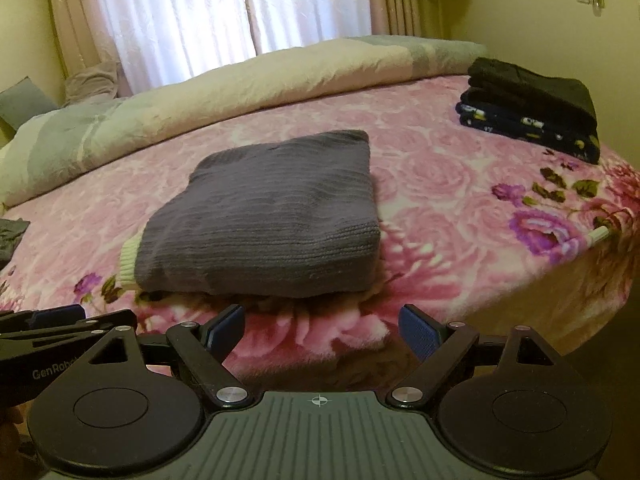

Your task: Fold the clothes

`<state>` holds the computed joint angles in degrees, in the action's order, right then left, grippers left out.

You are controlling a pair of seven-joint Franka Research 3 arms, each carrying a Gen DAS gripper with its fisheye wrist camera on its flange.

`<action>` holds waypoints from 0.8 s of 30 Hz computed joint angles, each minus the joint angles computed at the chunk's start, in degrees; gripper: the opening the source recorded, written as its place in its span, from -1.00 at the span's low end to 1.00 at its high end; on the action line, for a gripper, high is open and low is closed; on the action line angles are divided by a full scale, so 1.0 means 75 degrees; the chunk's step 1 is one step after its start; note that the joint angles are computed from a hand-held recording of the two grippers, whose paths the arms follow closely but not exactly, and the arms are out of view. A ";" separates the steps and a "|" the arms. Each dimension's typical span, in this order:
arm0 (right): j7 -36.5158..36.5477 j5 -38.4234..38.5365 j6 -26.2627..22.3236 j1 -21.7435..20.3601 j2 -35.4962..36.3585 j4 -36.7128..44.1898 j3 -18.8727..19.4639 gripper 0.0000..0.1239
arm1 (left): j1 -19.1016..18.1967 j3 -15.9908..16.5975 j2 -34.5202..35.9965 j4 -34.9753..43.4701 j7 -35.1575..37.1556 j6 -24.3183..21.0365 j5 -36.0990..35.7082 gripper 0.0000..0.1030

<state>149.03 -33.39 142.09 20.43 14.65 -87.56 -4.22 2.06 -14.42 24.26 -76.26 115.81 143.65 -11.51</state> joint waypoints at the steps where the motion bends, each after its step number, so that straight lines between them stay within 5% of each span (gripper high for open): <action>1: 0.0042 -0.0051 0.0006 0.0027 -0.0031 -0.0033 -0.0005 0.40 | 0.0010 -0.0001 -0.0022 -0.0021 0.0010 0.0010 -0.0005 0.02; 24: 0.0680 -0.0944 -0.0044 0.0085 -0.0552 -0.0529 0.0283 0.40 | 0.0228 -0.0007 -0.0908 -0.1196 0.0953 0.0372 -0.1133 0.09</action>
